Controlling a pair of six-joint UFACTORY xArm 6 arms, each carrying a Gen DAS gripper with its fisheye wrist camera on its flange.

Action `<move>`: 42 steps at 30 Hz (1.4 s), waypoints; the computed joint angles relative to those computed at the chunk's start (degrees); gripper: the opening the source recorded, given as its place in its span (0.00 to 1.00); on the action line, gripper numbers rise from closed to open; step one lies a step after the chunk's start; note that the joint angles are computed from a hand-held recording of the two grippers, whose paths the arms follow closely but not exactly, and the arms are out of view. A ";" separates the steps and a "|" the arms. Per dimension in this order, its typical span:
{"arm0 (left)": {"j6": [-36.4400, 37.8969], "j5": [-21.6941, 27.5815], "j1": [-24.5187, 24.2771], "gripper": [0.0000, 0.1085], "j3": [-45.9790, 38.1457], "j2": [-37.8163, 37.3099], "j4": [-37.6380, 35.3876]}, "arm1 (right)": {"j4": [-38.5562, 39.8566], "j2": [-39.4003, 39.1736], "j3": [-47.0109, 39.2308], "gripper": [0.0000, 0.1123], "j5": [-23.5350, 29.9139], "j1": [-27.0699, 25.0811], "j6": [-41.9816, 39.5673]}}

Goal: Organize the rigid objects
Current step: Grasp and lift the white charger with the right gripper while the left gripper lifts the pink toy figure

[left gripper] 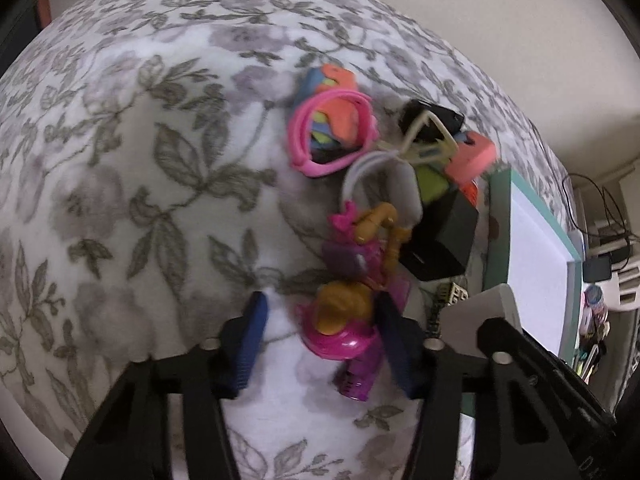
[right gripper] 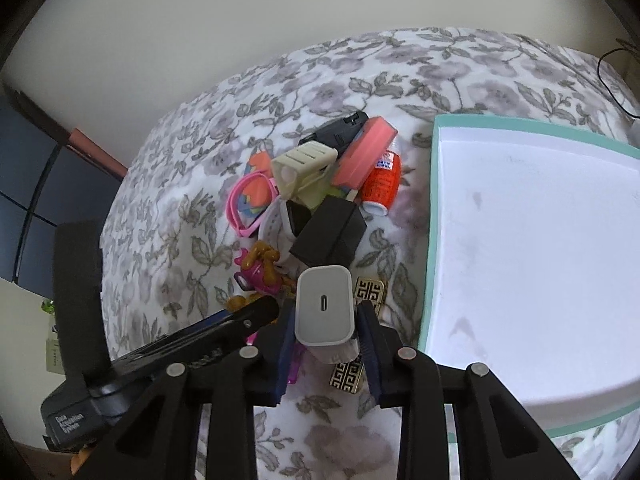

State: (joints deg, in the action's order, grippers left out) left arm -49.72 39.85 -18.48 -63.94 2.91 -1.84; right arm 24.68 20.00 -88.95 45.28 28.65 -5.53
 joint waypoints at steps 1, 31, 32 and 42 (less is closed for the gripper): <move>0.63 -0.51 -0.23 0.38 -0.06 0.17 -0.26 | 0.13 -0.01 0.04 0.29 0.16 -0.01 -0.05; -4.98 11.75 -9.18 0.38 -33.58 16.24 13.34 | -18.33 -6.56 9.55 0.29 -15.32 -11.46 20.02; -4.50 13.07 -9.63 0.38 -36.80 18.60 13.57 | -20.29 -6.14 9.30 0.29 -15.37 -12.04 21.70; -5.99 15.47 -10.75 0.38 -55.16 34.03 11.91 | -32.49 -2.69 7.80 0.29 -17.91 -15.96 30.31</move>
